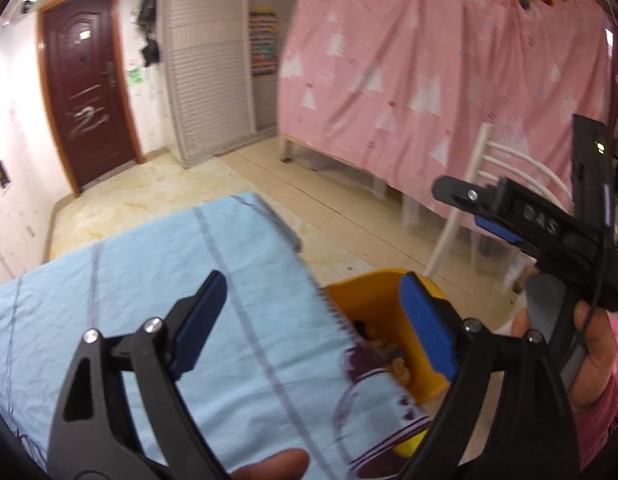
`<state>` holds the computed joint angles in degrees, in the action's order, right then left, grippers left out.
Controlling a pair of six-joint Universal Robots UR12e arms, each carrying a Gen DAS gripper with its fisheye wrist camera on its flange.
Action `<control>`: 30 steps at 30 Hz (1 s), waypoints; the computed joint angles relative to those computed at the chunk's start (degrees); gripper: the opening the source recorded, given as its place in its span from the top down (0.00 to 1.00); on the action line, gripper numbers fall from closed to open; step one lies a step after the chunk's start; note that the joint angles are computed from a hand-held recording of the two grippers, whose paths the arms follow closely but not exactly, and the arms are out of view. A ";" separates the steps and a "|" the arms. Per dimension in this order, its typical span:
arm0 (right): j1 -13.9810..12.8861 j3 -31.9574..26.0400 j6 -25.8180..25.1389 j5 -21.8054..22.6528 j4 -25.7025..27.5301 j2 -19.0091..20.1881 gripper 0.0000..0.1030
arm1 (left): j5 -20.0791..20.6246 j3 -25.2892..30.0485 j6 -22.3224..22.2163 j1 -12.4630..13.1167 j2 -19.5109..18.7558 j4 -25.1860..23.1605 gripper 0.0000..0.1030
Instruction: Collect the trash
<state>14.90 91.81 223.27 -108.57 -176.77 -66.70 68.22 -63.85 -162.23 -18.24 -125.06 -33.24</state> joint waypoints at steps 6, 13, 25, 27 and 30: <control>2.60 -4.94 -8.43 0.38 1.93 2.54 0.09 | 4.12 -2.32 -4.07 1.68 0.88 6.35 0.10; 5.50 -10.56 -15.26 2.33 3.90 5.93 0.08 | 10.29 -4.81 -8.33 3.90 1.54 10.68 0.08; 8.39 -15.58 -19.08 2.01 5.74 9.76 0.09 | 17.39 -6.70 -12.33 6.40 1.90 11.93 0.07; 8.27 -15.72 -18.87 3.21 5.91 9.99 0.09 | 18.02 -6.84 -12.69 6.58 1.87 12.28 0.07; 8.42 -16.44 -19.52 3.05 6.86 10.55 0.09 | 18.40 -6.89 -13.30 6.97 1.72 12.05 0.07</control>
